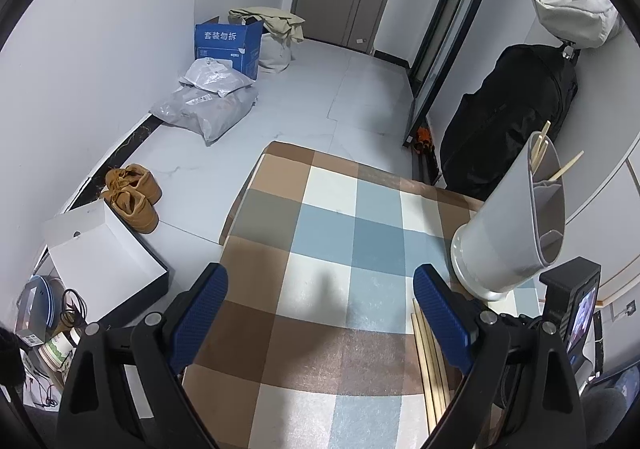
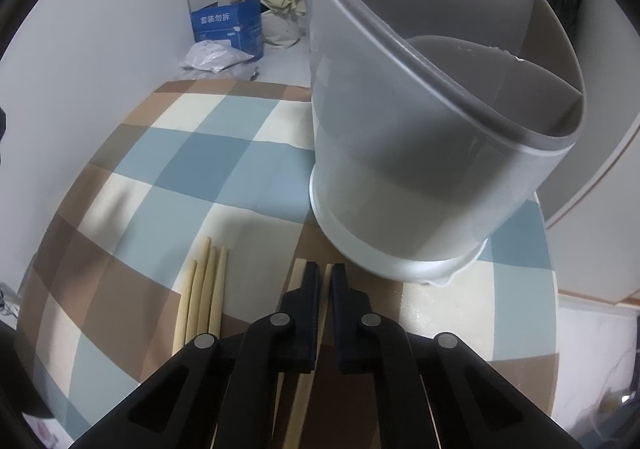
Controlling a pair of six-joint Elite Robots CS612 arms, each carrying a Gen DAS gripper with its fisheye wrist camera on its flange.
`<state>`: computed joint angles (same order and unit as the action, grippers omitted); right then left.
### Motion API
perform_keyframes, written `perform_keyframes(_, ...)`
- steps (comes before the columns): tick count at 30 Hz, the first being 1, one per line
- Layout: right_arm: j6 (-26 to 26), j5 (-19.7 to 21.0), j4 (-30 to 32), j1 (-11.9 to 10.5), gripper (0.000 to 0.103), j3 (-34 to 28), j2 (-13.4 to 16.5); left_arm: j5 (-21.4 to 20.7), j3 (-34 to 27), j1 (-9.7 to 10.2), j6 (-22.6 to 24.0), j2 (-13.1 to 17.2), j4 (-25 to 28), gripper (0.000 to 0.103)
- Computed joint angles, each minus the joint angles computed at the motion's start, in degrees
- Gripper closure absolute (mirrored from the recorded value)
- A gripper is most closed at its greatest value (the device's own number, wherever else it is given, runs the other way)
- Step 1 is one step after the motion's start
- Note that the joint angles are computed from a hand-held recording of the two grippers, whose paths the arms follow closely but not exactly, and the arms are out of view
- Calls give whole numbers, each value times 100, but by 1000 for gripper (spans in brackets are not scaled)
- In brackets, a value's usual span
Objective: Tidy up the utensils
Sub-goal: 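Grasp one wooden stick with the right gripper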
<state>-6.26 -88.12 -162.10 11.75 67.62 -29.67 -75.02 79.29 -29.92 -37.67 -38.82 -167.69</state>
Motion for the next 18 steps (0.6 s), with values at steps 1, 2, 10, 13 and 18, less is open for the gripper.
perform_keyframes(1, 45, 55, 10, -11, 99, 7, -7, -2, -1, -3, 19, 1, 5, 12)
perform_keyframes(2, 87, 100, 4, -21, 99, 23, -17, 0, -7, -9, 44, 4, 27, 12)
perform_keyframes(10, 604, 623, -546, -164, 99, 458, -285, -187, -103, -65, 317, 27, 178, 12)
perform_keyframes(13, 917, 848, -813, -263, 100, 715, -432, -300, -167, -114, 534, 48, 226, 12)
perform_keyframes(18, 1565, 1293, -1305, -484, 100, 1060, -609, -794, -368, -171, 738, 143, 456, 12)
